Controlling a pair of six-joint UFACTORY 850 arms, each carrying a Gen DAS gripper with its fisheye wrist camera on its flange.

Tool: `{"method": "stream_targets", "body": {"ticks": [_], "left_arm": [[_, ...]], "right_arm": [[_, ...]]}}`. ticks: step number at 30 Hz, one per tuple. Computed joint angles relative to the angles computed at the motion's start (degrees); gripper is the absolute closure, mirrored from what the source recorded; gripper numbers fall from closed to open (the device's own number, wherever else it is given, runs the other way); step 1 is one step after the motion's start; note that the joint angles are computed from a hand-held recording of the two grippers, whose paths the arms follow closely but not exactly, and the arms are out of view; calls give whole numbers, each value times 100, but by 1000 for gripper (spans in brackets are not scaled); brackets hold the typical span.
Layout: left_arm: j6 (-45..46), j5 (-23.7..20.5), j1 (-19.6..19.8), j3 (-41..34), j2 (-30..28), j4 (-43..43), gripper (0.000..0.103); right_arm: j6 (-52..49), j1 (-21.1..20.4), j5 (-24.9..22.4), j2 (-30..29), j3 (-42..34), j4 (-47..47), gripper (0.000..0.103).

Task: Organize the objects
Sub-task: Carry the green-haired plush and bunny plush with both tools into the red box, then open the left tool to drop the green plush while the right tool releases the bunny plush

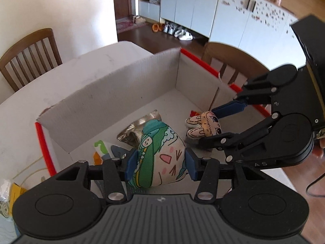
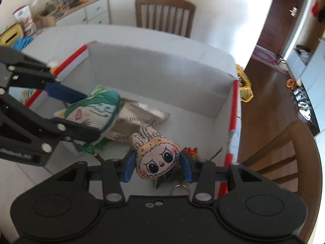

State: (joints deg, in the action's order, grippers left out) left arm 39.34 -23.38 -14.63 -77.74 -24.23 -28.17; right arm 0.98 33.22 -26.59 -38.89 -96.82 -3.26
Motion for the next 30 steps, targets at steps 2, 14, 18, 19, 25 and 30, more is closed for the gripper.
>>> {"method": "stream_targets", "body": {"ticks": [2,14,18,19,25,30], "left_arm": [[-149,27,-44,-31,-45,228,54],[-807,-63,-122,-220,-317,1038,54],[-929,-132,-114,-260,-376,1173,52],[-983,-179,-113,-286,-392,1220,52],[-1228,-194,-67,-235,-375,1325,46],[-1343,-89,-36,-151,-325,1319,41]], "right_arm": [[4,2,-53,-82,-81,-60,58],[-164,-1,-348,-309,-301,20,58],[-185,7,-377,-310,-316,44,56],[-182,13,-382,-303,-312,39,56],[-266,-8,-311,-225,-231,184,54],[-224,-2,-201,-158,-143,153,52]]}}
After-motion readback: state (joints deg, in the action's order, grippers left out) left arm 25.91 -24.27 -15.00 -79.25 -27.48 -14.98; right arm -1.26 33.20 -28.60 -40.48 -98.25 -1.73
